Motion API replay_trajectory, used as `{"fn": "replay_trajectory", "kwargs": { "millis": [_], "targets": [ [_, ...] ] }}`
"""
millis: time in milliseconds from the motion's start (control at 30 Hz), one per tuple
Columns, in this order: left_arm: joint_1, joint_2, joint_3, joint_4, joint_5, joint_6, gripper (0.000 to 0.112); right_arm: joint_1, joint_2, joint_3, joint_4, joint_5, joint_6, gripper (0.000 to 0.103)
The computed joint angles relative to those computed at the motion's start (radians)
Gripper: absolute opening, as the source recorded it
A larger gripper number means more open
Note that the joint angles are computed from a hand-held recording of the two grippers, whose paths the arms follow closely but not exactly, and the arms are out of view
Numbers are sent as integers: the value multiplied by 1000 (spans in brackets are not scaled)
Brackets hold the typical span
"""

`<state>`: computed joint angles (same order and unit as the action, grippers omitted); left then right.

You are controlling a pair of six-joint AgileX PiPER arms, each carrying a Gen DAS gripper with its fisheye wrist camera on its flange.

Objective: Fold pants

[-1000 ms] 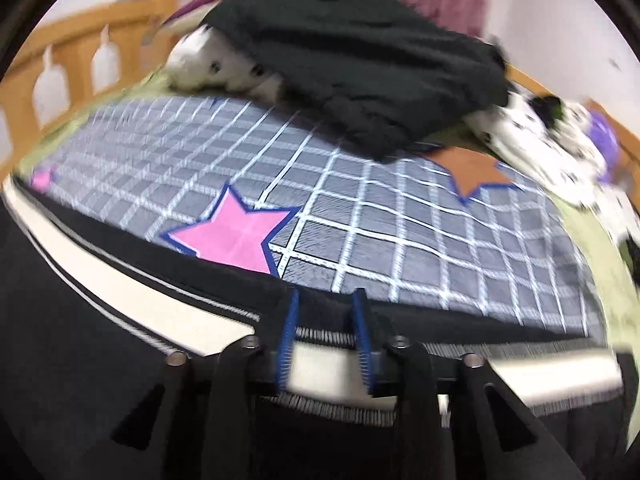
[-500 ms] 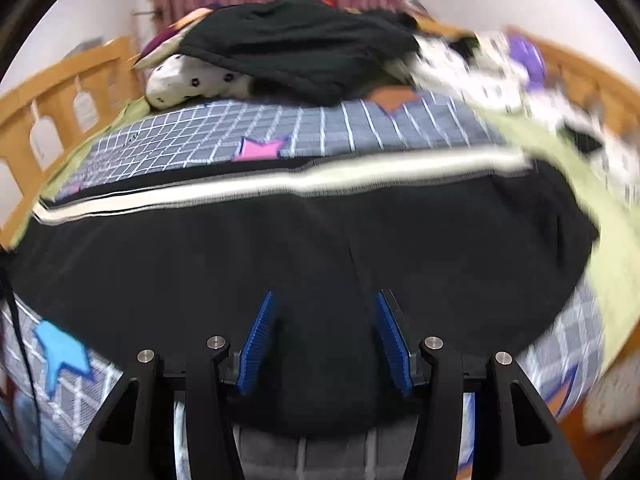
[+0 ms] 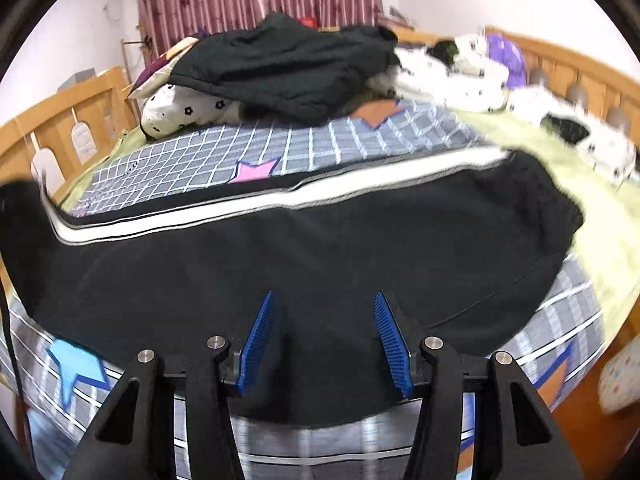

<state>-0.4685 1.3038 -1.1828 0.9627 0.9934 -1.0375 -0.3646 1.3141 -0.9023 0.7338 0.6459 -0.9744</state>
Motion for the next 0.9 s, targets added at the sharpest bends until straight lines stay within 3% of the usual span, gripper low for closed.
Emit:
{"fn": "replay_trajectory", "kwargs": {
  "millis": [133,233,367,467,500,533,633,667,733,800,900],
  "targets": [
    [-270,220,-151,32,56,-88,11,-126,39,-50,65,99,-156,52],
    [-365,381,-244,-41,16,-103,11,-230,66,-89,79,141,-219,52],
    [-438,564,-342,-163,-45,-81,11,-376,138,-170,78,266,-250,52],
    [-501,693,-438,-144,74,-83,11,-416,164,-185,53,275,-278,52],
    [-518,695,-443,-141,81,-76,12,-424,167,-182,52,277,-292,52],
    [-518,674,-417,-148,60,-71,20,-430,173,-182,54,280,-305,52],
    [-460,486,-225,-289,-150,-16,70,-418,199,-193,66,299,-297,52],
    [-448,402,-142,-305,-201,-55,78,-402,209,-201,72,311,-282,52],
    [-449,268,-10,-288,-243,-134,78,-362,217,-207,94,322,-263,52],
    [-461,162,87,-246,-197,-202,78,-305,207,-198,130,329,-252,52],
    [-469,50,199,-166,-30,-300,79,-211,210,-190,178,362,-230,52]
  ]
}}
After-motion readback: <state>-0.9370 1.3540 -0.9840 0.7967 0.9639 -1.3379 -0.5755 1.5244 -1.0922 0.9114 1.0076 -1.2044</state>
